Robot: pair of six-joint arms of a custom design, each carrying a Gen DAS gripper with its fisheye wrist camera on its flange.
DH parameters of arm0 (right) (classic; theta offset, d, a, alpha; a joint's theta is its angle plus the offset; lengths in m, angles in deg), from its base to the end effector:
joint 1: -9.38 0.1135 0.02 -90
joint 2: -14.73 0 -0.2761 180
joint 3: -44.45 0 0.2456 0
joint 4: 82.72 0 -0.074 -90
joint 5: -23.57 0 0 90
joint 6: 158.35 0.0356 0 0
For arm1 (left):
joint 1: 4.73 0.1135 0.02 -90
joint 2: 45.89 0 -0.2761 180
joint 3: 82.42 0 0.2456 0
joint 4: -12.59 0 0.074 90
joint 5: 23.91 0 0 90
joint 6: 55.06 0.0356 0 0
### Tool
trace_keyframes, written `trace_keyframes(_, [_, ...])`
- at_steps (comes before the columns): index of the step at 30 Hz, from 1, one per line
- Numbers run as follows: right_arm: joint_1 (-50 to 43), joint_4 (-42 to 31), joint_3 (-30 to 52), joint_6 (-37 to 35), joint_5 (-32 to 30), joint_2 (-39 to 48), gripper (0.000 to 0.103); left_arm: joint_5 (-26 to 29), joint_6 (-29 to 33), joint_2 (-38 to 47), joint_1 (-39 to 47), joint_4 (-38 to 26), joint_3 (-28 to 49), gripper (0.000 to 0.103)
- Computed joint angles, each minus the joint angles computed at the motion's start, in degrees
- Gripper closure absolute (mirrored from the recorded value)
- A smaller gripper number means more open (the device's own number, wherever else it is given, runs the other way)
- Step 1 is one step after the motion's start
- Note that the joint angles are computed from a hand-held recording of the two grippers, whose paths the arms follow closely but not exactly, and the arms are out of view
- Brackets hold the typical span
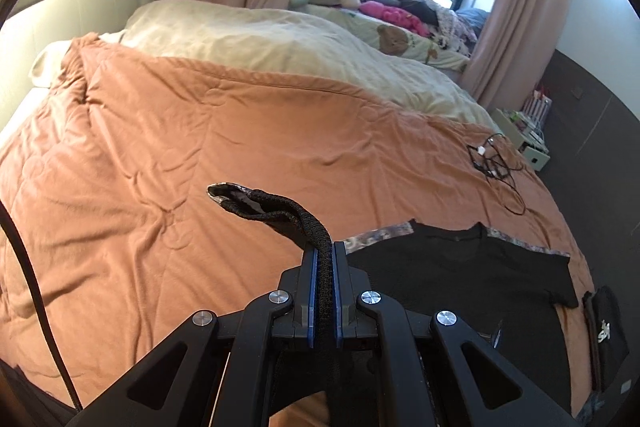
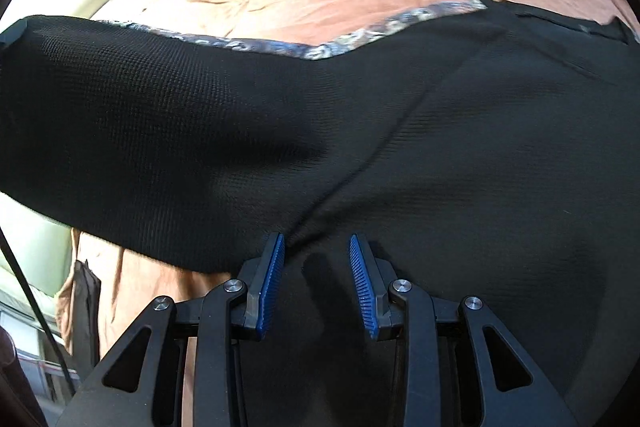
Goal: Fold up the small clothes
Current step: 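Lift the side panel with the left tool and fold it toward the shirt center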
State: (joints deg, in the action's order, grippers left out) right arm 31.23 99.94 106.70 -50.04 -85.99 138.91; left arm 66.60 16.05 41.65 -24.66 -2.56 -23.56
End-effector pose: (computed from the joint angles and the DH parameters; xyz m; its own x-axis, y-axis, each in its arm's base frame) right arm 0.3164 0.1397 0.0328 -0.9175 -0.0490 -0.3947 -0.2330 0.8704 0.4337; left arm 0.2844 -0.1035 0.1956 -0.7283 -0.0803 -0.6805 0.1174 0.9638 -0.2394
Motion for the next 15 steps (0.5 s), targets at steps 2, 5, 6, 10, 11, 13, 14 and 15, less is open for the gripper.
trace_keyframes(2, [-2.64,-1.8,-1.18,-1.82,-1.41,-2.08,0.058,-0.92,-0.8,0.64,-2.59,-0.85,1.7,0.097])
trace_keyframes(5, [-6.79,-1.75,-4.56,-4.6,-2.48,-5.8,0.043,-2.2,-2.0,2.17,-6.41,-1.87,4.29,0.097])
trace_keyframes(6, [-8.19,-2.17,-5.46,-5.5,-3.01,-7.28,0.042,-2.51,-2.27,2.85,-7.83,-1.98,5.13,0.097])
trace_keyframes(10, [-14.63,-4.04,-9.07,-9.35,-6.4,-12.32,0.042,-3.69,-2.99,6.1,-13.87,-2.61,8.4,0.097])
trace_keyframes(11, [-16.29,-4.9,-9.99,-10.49,-7.0,-13.69,0.042,-3.72,-3.07,7.23,-15.33,-2.74,9.28,0.097])
trace_keyframes(13, [-19.4,-6.48,-11.06,-12.6,-8.13,-15.55,0.042,-3.2,-3.47,10.06,-18.3,-2.61,11.16,0.097])
trace_keyframes(14, [-20.66,-7.0,-11.4,-13.52,-8.52,-16.12,0.042,-2.49,-3.79,11.65,-19.43,-2.48,12.06,0.097])
trace_keyframes(15, [-21.96,-7.44,-11.78,-14.43,-8.76,-16.7,0.042,-1.52,-3.88,13.07,-20.08,-2.58,12.99,0.096])
